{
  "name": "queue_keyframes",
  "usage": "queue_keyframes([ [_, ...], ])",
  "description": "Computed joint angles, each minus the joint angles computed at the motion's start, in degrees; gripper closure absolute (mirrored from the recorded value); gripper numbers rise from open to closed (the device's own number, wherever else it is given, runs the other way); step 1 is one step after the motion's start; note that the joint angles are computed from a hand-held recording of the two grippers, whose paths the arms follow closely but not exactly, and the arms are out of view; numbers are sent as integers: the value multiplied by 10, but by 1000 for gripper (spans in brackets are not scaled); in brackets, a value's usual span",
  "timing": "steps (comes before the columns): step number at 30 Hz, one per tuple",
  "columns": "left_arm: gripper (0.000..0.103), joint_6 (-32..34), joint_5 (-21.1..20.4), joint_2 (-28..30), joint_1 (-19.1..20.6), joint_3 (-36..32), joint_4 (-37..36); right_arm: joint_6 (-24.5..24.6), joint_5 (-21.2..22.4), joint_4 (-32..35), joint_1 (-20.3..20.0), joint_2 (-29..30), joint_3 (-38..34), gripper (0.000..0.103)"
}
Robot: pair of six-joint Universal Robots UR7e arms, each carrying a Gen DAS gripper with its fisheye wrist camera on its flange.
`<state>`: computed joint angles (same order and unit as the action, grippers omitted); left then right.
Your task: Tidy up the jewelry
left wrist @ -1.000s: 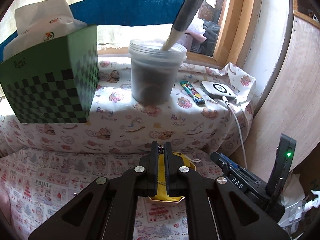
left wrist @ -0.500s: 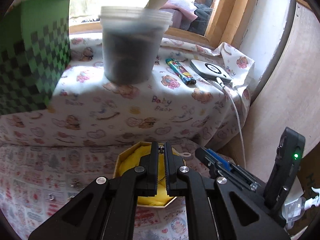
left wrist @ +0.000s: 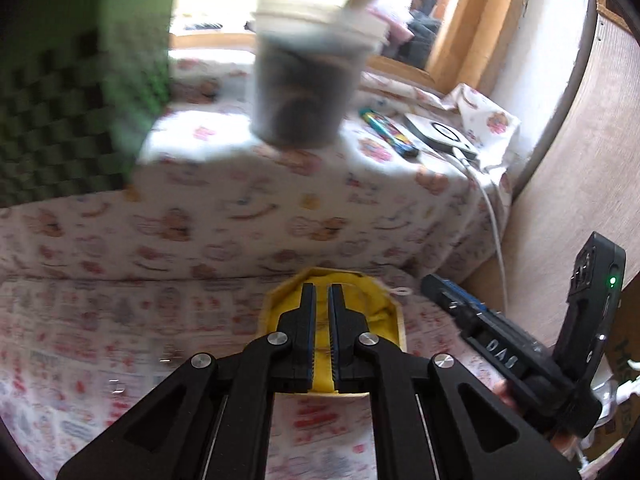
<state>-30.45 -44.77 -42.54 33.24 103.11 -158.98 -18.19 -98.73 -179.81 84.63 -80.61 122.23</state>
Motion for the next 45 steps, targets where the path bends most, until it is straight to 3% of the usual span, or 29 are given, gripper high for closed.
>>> queue_keyframes([
  [9,98,-45,165,-73,-44,105,29,-32,-2,-20,29,-5,25,81],
  [11,98,-65,176,-90,-46,127,33,-37,-6,-40,37,-3,34,80],
  [16,98,-99,170,-120,-39,168,40,-59,-29,-81,57,18,46,80],
  [20,98,-134,153,-129,-25,170,87,-70,-33,-76,61,27,49,76],
  [22,92,-146,131,-135,-15,171,99,-75,-32,-75,62,30,51,73],
  [25,75,-178,114,-138,0,167,135,-87,-40,-87,68,39,55,70],
  [27,56,-217,130,-133,6,155,188,-91,-45,-90,72,45,56,65],
  [28,54,-234,141,-131,8,151,213,-93,-44,-87,73,46,57,63],
  [36,54,-230,88,-149,45,156,200,-101,-55,-79,78,52,55,61],
  [40,75,-211,43,-154,66,161,163,-100,-61,-78,78,55,53,59],
  [45,80,-195,16,-144,76,156,151,-106,-72,-81,81,61,53,59],
])
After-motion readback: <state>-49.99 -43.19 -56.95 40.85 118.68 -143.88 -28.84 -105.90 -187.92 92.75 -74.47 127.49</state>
